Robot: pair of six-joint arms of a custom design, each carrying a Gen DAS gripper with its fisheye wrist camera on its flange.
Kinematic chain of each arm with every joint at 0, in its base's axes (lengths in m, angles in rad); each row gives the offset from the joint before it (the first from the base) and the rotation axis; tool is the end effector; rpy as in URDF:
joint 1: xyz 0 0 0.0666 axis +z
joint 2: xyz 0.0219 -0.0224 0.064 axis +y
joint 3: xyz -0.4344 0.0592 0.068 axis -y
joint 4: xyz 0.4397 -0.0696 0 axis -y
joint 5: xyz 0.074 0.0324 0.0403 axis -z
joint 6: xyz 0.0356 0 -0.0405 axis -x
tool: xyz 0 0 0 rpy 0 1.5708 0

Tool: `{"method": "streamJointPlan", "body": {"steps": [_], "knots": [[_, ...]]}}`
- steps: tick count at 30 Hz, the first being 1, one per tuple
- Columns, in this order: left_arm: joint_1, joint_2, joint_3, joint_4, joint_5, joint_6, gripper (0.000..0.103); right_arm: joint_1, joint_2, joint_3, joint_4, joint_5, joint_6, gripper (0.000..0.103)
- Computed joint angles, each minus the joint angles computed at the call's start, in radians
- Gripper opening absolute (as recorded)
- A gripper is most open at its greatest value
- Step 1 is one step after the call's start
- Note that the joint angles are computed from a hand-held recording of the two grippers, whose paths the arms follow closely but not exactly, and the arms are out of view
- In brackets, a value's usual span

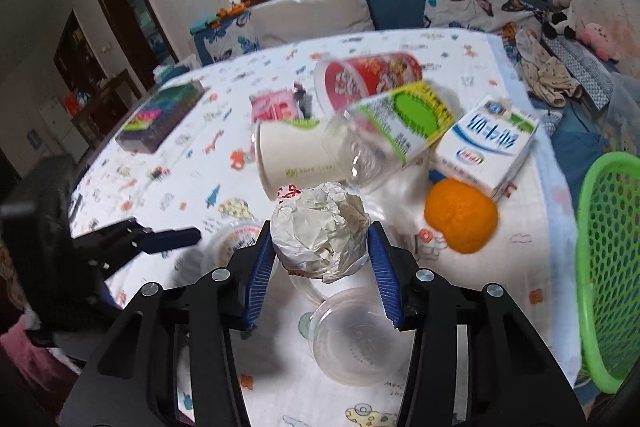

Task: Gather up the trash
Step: 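Drop the tissue into the green basket with the right tool while the left grasps a clear container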

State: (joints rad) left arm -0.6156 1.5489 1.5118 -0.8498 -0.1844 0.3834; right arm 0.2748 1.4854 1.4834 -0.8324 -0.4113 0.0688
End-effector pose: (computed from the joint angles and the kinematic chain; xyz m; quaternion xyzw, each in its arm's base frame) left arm 0.4840 -0.3348 0.4655 0.0780 0.9354 -0.0838 0.3346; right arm 0.5389 0.1663 0.4892 -0.2286 0.8873 0.2257 0.3309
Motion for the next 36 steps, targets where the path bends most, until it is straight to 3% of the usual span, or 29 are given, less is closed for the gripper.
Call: {"method": "streamJointPlan", "body": {"steps": [14, 19, 36], "knots": [[0.005, 0.055, 0.05, -0.027, 0.016, -0.031, 0.077, -0.1, -0.081, -0.053, 0.046, 0.031, -0.053, 0.048], [0.004, 0.06, 0.054, -0.02, 0.019, -0.036, 0.069, -0.149, -0.095, -0.072, 0.052, 0.056, -0.074, 0.048], [-0.008, 0.027, 0.053, 0.005, 0.013, -0.026, 0.066, -0.292, -0.09, -0.105, 0.058, 0.127, -0.136, 0.048]]}}
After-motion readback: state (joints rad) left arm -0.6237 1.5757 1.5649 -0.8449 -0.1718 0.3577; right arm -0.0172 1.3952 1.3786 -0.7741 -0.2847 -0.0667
